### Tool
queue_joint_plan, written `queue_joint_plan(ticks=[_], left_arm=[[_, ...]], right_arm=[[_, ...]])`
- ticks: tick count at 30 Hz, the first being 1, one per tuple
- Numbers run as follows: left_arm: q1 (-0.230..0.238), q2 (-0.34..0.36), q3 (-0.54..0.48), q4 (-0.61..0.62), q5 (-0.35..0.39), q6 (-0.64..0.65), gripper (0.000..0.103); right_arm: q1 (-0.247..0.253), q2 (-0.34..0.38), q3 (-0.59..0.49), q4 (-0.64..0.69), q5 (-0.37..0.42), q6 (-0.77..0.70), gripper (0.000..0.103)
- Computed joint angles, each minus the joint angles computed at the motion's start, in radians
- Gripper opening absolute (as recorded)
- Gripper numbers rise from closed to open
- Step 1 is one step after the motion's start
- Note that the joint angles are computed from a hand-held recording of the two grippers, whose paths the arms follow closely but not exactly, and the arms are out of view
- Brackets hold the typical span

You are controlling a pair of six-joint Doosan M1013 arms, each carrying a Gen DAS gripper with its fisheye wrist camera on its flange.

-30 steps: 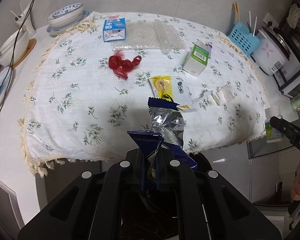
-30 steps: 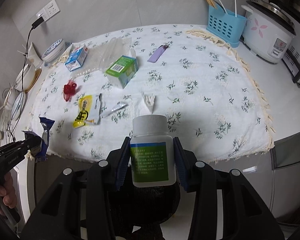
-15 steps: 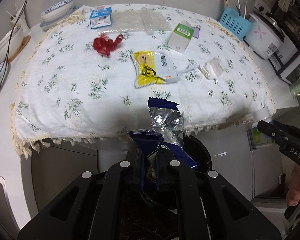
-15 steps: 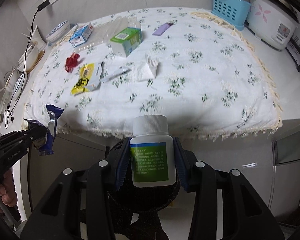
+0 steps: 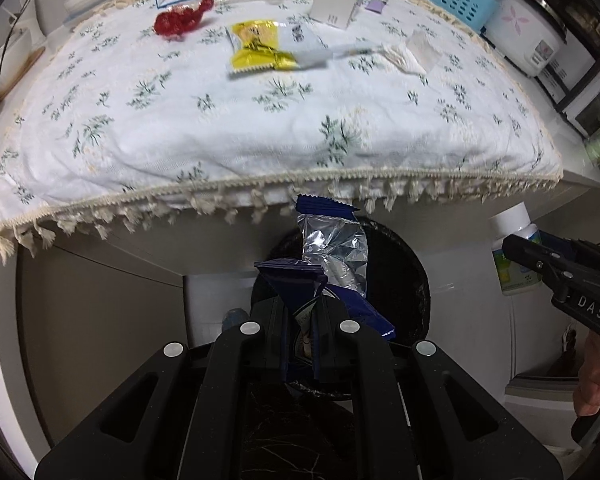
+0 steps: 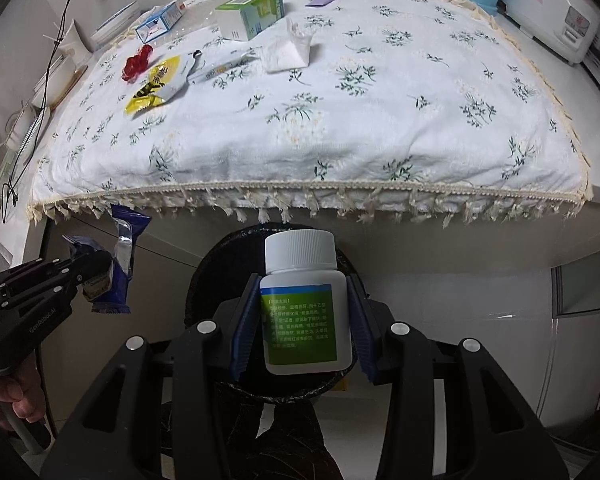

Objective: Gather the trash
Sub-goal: 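Carry the blue wrapper and white pill bottle down toward the black trash bin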

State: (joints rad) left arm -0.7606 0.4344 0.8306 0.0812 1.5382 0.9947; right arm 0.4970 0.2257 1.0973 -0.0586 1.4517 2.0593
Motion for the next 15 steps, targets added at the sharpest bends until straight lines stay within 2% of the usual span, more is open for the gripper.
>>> queue_joint_plan(ticks=[3, 15], left_arm=[[-0.013, 0.004, 0.015, 0.019, 0.008, 0.008, 0.007], [-0.029, 0.004, 0.088, 0.0, -0.042, 0.013, 0.007]], right_arm=[[-0.001, -0.009, 0.028, -0.004, -0.005, 0.006, 0.04], [-0.005, -0.058, 0.144, -0.003, -0.011, 0.052, 0.04]])
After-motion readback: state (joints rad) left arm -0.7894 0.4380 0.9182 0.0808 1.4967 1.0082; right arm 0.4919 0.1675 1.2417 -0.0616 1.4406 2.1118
